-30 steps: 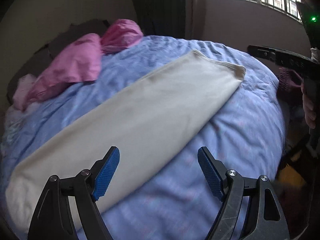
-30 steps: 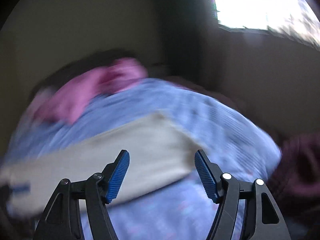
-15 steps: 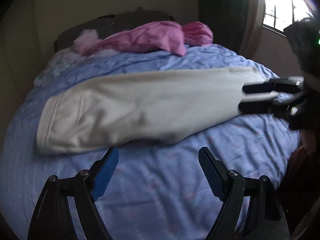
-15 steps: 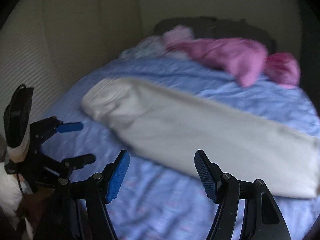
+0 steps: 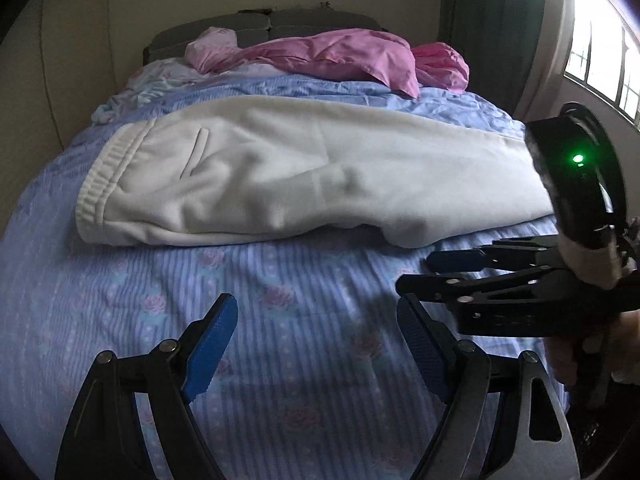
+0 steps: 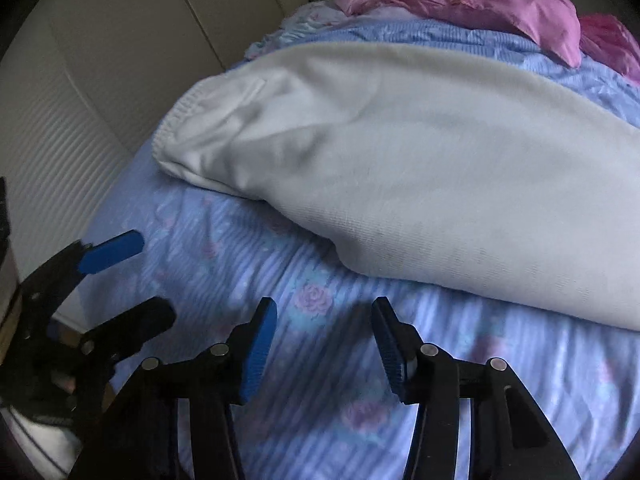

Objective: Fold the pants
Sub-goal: 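Release the trousers and smooth the folded bundle with the right gripper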

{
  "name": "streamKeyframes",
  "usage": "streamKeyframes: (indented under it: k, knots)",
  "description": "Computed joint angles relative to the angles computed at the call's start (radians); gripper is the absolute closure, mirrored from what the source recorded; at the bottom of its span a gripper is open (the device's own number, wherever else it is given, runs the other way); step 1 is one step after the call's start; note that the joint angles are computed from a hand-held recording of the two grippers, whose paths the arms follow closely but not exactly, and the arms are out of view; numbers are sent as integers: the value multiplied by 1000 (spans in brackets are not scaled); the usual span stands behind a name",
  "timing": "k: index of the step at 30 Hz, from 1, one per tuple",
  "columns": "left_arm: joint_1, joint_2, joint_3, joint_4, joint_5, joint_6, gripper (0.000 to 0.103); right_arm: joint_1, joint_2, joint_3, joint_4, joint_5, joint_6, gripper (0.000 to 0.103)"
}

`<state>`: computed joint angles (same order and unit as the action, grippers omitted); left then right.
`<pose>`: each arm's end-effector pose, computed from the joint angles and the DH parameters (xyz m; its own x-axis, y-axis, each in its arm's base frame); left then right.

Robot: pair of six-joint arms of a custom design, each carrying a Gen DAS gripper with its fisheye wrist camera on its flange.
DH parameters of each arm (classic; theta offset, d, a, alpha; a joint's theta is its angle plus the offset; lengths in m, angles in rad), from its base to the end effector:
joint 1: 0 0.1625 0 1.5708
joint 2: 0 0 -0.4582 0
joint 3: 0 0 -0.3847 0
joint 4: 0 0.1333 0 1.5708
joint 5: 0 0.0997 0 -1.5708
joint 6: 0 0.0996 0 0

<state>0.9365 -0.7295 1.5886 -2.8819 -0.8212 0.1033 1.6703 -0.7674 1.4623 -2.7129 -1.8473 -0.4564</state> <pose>-0.2613 -0.6946 0.1545 -0.7069 0.2678 -0.6547 0.6092 0.7007 -0.3712 0.1807 -0.7423 0.1910 -0.8303 -0.3757 0.4115 -0.5075 0.8150 -0.2797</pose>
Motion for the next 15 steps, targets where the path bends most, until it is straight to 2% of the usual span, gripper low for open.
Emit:
streamKeyframes:
  k: [5,12,15]
  knots:
    - [7,-10,15,-28,6,-12,21,12,46,-38,-52,-44,-64,53]
    - [19,-13,9,-36,14,-35,21,33,37,-27,-220,-33,-165,53]
    - [18,-7,4,-50,47,-40,21,38,54,-47,-251,-33,-199,53]
